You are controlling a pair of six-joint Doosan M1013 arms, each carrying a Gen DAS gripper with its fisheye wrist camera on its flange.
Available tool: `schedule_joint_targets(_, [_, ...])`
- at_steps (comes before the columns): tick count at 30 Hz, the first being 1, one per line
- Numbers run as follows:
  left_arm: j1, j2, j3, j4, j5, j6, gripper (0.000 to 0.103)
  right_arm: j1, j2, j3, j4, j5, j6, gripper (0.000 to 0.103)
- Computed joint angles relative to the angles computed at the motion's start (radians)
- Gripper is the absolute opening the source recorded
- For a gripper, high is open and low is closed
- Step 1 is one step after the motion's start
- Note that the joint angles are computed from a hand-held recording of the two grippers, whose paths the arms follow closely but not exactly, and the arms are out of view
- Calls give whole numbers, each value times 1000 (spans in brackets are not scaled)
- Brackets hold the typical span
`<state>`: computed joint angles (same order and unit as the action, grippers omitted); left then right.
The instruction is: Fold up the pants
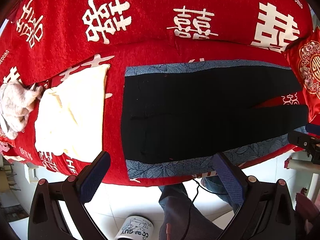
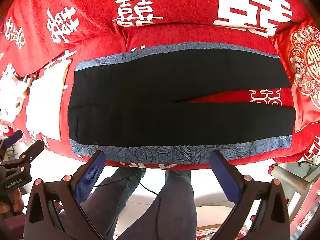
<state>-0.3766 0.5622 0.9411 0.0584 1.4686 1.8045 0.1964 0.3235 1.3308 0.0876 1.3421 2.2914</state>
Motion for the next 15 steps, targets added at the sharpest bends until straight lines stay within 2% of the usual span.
schedule_joint_targets(15, [-2, 5, -11, 2, 5, 3, 103, -1, 1, -1, 2, 0, -2, 103])
